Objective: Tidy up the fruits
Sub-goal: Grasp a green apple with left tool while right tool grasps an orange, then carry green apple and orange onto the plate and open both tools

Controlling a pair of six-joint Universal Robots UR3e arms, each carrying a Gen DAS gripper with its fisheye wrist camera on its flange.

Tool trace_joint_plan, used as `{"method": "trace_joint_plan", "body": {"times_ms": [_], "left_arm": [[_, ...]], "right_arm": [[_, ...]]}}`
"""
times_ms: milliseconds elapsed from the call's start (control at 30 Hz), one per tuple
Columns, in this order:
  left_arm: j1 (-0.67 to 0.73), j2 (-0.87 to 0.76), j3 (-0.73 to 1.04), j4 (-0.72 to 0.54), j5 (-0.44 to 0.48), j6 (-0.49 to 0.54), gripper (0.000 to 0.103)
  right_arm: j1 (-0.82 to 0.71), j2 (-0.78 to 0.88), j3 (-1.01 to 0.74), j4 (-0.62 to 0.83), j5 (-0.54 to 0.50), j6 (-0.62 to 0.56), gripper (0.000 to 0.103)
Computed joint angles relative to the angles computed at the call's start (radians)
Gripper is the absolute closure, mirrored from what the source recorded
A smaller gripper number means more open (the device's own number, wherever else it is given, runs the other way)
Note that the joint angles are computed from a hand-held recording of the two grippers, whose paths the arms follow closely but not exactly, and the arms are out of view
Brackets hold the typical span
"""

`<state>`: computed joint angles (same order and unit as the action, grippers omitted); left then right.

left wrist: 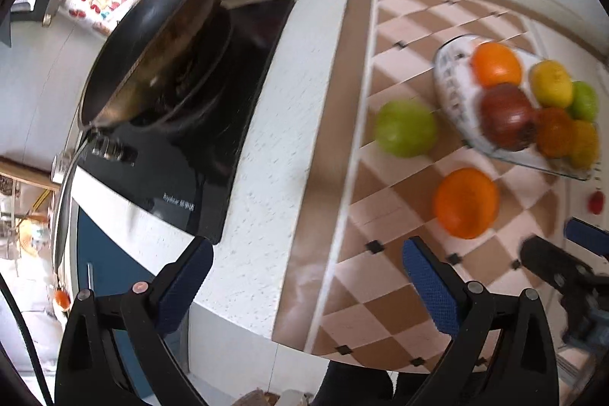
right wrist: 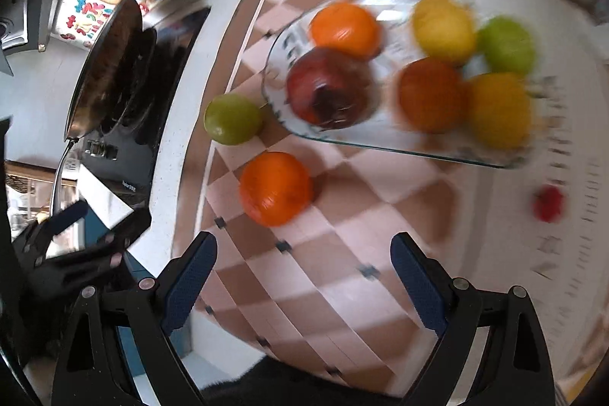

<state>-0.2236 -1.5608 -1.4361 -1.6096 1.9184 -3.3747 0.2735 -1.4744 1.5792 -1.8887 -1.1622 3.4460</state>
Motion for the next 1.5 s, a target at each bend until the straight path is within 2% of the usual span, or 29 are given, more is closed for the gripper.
{"method": "trace_joint_plan", "body": {"times_ms": [67,133,200,267,467,567,633,667,767,800,1033,1167,1333,1500], "left_arm": [[0.023,0.003,-0.027,-0.006,0.006,0.001,0.001],[0.044,0.001,-0.034,-0.017,-0.001,0.003,0.001],[0.058,-0.004,-0.038,-0.017,-0.008,0.005,0.001],[0.073,-0.023,-0.019,-0.022,-0.028,0.011,0.001],[0.138,-0.154,0.145,-0.046,-0.189,0.068,0.001],[0.191,-0.244,0.241,-0.057,-0.325,0.085,0.001],[0.243,-0.324,0.306,-0.088,-0.456,0.078,0.002],[0.253,-0.350,0.325,-0.095,-0.488,0.074,0.003],[0.268,-0.439,0.381,-0.099,-0.547,0.055,0.017],[0.266,-0.457,0.392,-0.097,-0.552,0.054,0.024],[0.232,-0.513,0.397,-0.071,-0.567,0.085,0.043],[0.214,-0.475,0.332,-0.011,-0.553,0.070,0.044],[0.207,-0.308,0.155,0.033,-0.547,0.078,0.044],[0.176,-0.163,-0.008,0.033,-0.550,0.086,0.044]], "right_arm": [[0.025,0.090,-0.020,-0.056,0.011,0.006,0.013],[0.042,0.162,-0.039,-0.096,0.025,0.013,0.024],[0.050,0.207,-0.051,-0.123,0.045,0.002,0.034],[0.047,0.228,-0.028,-0.178,0.086,-0.006,0.039],[0.029,0.146,0.016,-0.101,0.046,-0.064,0.039],[-0.039,0.033,0.113,-0.053,0.043,-0.099,0.039],[-0.091,-0.034,0.171,-0.020,0.045,-0.117,0.039],[-0.123,-0.067,0.204,-0.004,0.050,-0.124,0.039],[-0.205,-0.152,0.288,0.029,0.058,-0.142,0.039],[-0.221,-0.168,0.301,0.038,0.056,-0.145,0.039],[-0.262,-0.198,0.339,0.050,0.059,-0.145,0.039],[-0.254,-0.194,0.323,0.061,0.053,-0.144,0.039],[-0.263,-0.211,0.338,0.072,0.050,-0.150,0.039],[-0.341,-0.268,0.428,0.055,0.126,-0.160,0.038]]}}
